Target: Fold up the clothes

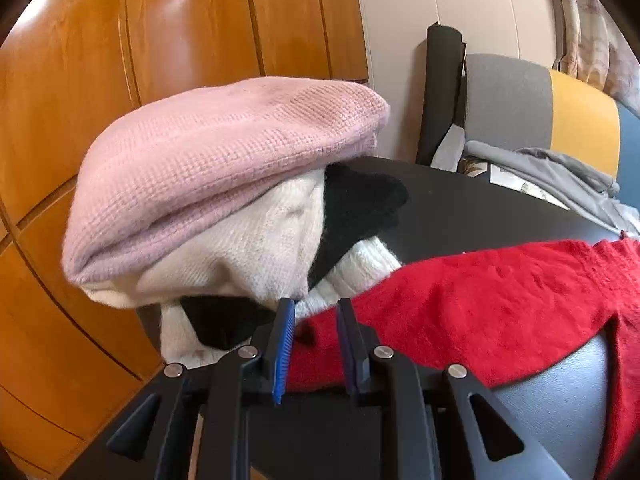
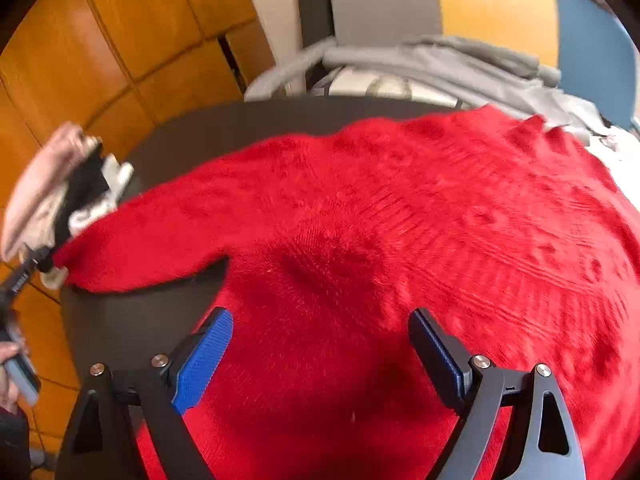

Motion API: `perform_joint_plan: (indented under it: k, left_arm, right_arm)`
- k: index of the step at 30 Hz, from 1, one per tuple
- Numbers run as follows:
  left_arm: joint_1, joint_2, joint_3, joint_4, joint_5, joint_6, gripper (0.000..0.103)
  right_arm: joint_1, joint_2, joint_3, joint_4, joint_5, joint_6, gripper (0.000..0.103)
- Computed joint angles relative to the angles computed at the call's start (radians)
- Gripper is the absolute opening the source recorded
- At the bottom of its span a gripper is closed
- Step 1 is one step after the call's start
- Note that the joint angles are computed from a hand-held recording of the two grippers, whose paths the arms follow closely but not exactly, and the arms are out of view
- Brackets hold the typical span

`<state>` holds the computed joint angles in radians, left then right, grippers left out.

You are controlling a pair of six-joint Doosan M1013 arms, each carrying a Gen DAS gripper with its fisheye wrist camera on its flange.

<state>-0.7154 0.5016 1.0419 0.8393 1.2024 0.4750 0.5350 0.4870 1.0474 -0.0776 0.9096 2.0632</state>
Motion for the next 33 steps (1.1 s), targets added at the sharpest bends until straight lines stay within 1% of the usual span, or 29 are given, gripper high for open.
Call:
perform_joint_plan:
  k: [2, 4, 5, 6, 8, 10, 12, 14, 15, 17, 19, 21, 22, 24, 26, 27, 29, 31, 33]
  left_arm:
    - [-0.011, -0.008, 0.014, 0.007, 0.005, -0.017, 0.022]
    - [-0.02, -0.021, 0.033, 0.006, 0.001, -0.032, 0.022]
    - [-0.026, -0.024, 0.037, 0.008, 0.01, -0.035, 0.022]
    - [-0.031, -0.026, 0.038, 0.01, 0.013, -0.039, 0.022]
    - [-0.04, -0.03, 0.035, 0.016, 0.003, -0.053, 0.022]
    - [-0.052, -0.034, 0.033, 0.03, -0.01, -0.072, 0.022]
    - [-0.066, -0.043, 0.036, 0.045, -0.064, -0.101, 0.022]
    - [-0.076, -0.04, 0.028, 0.027, -0.134, -0.1, 0.023]
    - [-0.081, -0.037, 0.022, 0.012, -0.171, -0.093, 0.023]
    - [-0.089, -0.021, -0.002, -0.045, -0.234, -0.048, 0.024]
    - [-0.093, -0.001, -0.032, -0.126, -0.282, 0.023, 0.024]
    - [-0.101, 0.021, -0.062, -0.181, -0.31, 0.093, 0.024]
    - [-0.105, 0.032, -0.078, -0.206, -0.32, 0.124, 0.024]
    - [-0.113, 0.055, -0.116, -0.267, -0.333, 0.188, 0.025]
    - [-0.125, 0.087, -0.167, -0.316, -0.318, 0.296, 0.025]
    - [-0.13, 0.103, -0.195, -0.34, -0.312, 0.347, 0.025]
    - [-0.137, 0.133, -0.242, -0.398, -0.313, 0.426, 0.026]
    - [-0.142, 0.167, -0.299, -0.459, -0.306, 0.486, 0.026]
    - [-0.154, 0.203, -0.356, -0.502, -0.298, 0.541, 0.026]
  right_arm:
    - [-0.002, -0.064, 0.093, -0.021, -0.092, 0.061, 0.09]
    - [-0.01, -0.126, 0.175, -0.018, -0.151, 0.114, 0.09]
    - [-0.014, -0.151, 0.208, -0.023, -0.165, 0.138, 0.09]
    - [-0.013, -0.174, 0.234, -0.062, -0.155, 0.181, 0.09]
    - [-0.006, -0.221, 0.28, -0.172, -0.102, 0.284, 0.09]
    - [0.003, -0.265, 0.32, -0.277, -0.022, 0.38, 0.09]
    - [0.009, -0.312, 0.363, -0.361, 0.055, 0.467, 0.09]
    - [0.007, -0.378, 0.434, -0.404, 0.09, 0.588, 0.09]
    - [0.014, -0.411, 0.468, -0.442, 0.112, 0.66, 0.091]
    - [0.036, -0.465, 0.526, -0.519, 0.161, 0.798, 0.091]
    - [0.064, -0.502, 0.57, -0.575, 0.193, 0.924, 0.091]
    - [0.095, -0.529, 0.606, -0.626, 0.225, 1.039, 0.091]
    - [0.106, -0.535, 0.618, -0.646, 0.226, 1.075, 0.091]
    - [0.116, -0.54, 0.636, -0.67, 0.21, 1.122, 0.091]
    - [0.105, -0.54, 0.638, -0.65, 0.189, 1.096, 0.091]
    - [0.094, -0.534, 0.635, -0.635, 0.165, 1.07, 0.091]
    - [0.068, -0.518, 0.626, -0.596, 0.106, 1.012, 0.091]
    - [0.013, -0.51, 0.625, -0.494, 0.005, 0.931, 0.09]
    - [-0.026, -0.509, 0.631, -0.448, -0.062, 0.918, 0.089]
